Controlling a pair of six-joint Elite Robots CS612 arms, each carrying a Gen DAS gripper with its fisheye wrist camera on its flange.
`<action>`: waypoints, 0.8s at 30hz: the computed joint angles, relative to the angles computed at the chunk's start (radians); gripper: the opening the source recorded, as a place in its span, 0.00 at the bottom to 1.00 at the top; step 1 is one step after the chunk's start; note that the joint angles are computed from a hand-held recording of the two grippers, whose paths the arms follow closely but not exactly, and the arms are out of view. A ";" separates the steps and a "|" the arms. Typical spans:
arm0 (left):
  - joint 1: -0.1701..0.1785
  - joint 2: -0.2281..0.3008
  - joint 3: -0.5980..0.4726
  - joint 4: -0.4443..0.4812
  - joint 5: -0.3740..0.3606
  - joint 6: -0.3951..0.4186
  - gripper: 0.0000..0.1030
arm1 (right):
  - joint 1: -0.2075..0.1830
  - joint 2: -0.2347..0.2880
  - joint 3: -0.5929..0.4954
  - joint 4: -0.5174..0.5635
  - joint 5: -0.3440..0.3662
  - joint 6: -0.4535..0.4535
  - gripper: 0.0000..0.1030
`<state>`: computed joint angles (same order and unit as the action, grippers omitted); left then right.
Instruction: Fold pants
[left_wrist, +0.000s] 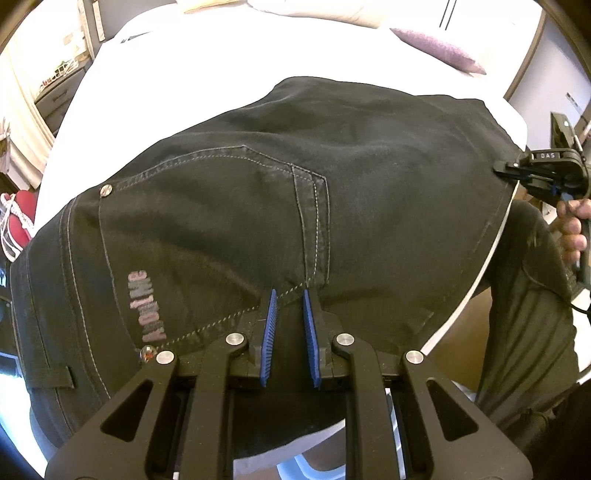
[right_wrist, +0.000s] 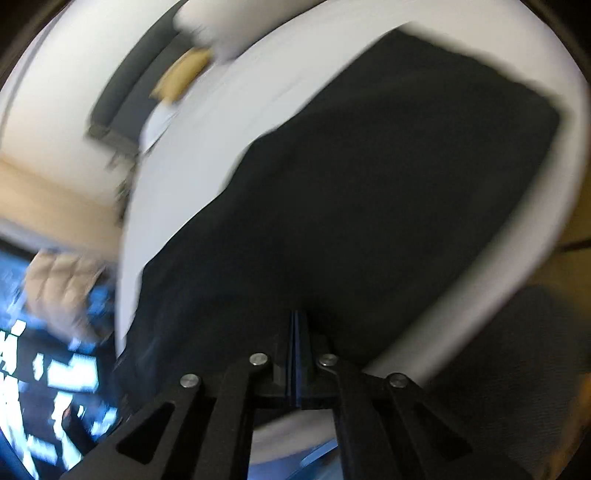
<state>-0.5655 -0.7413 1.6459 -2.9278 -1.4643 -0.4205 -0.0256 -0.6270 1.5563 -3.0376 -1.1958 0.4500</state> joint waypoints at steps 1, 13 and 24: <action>0.000 0.000 0.001 -0.003 -0.001 -0.001 0.14 | -0.001 -0.015 0.013 0.001 -0.076 0.023 0.00; 0.014 0.017 -0.077 -0.110 -0.051 -0.026 0.14 | 0.056 0.219 -0.359 0.134 0.638 0.030 0.22; 0.061 0.229 -0.446 0.136 -0.160 -0.030 0.14 | -0.072 0.312 -0.499 0.029 0.364 0.312 0.00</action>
